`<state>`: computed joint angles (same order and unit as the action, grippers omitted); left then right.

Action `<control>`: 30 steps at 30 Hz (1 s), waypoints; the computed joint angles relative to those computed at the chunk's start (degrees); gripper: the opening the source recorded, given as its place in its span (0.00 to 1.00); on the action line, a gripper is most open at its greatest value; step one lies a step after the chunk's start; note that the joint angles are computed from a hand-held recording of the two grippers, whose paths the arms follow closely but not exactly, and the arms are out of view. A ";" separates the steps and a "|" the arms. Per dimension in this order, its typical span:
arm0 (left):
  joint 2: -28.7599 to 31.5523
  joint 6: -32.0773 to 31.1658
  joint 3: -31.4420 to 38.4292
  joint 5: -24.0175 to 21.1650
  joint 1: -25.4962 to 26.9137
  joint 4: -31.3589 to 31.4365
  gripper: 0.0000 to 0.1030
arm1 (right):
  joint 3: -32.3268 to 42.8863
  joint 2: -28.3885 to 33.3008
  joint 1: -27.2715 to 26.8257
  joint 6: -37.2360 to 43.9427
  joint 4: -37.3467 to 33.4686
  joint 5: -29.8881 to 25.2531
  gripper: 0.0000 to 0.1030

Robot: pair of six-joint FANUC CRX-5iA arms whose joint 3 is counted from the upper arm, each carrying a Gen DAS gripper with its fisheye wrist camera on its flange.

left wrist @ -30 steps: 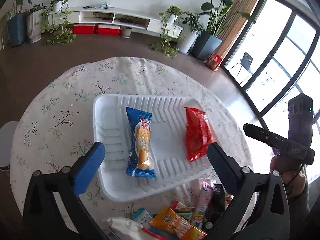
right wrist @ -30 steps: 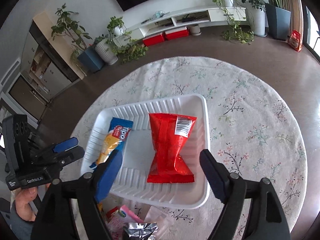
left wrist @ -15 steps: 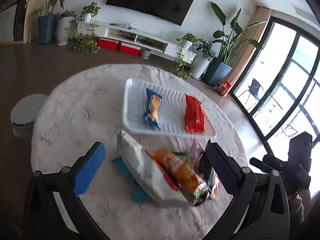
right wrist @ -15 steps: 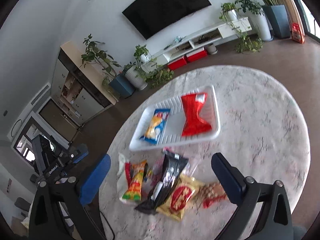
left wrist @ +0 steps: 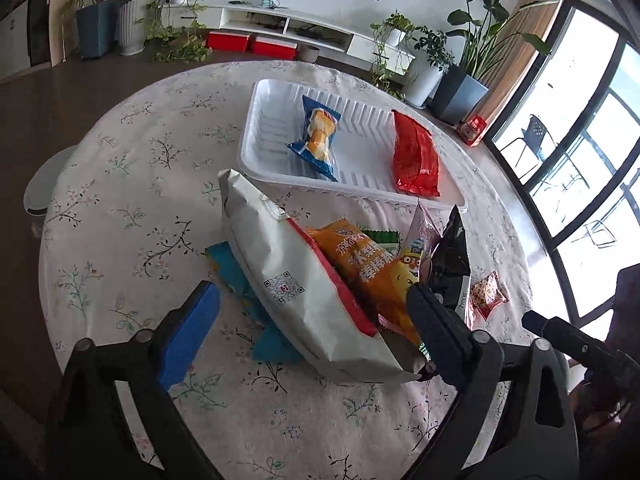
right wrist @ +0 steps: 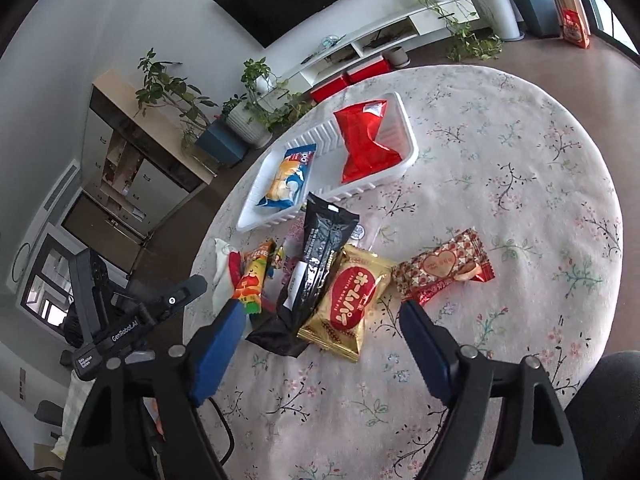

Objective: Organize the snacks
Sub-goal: 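Grasp the white bag with the left tool while the right tool approaches the black packet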

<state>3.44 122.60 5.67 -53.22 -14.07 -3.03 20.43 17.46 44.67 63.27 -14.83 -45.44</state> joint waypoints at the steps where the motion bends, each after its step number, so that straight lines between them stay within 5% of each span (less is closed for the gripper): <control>1: 0.52 -1.13 0.12 0.15 0.70 1.48 0.71 | 0.32 0.07 0.04 0.37 -0.40 -0.43 0.78; 4: 2.19 -1.88 1.66 -1.13 1.01 1.68 0.57 | 0.25 0.05 0.03 0.84 -1.07 -0.44 0.77; 16: 6.44 -6.57 7.48 -7.54 0.50 -0.98 0.55 | 0.42 0.36 0.28 0.69 -0.95 -0.87 0.77; 23: 6.69 -12.14 7.56 -7.87 1.10 0.67 0.25 | 0.84 0.52 0.66 0.35 0.63 -1.57 0.73; 30: 4.51 -15.79 3.70 -5.15 3.02 4.81 0.21 | 1.81 1.33 0.74 -0.34 1.62 -2.23 0.71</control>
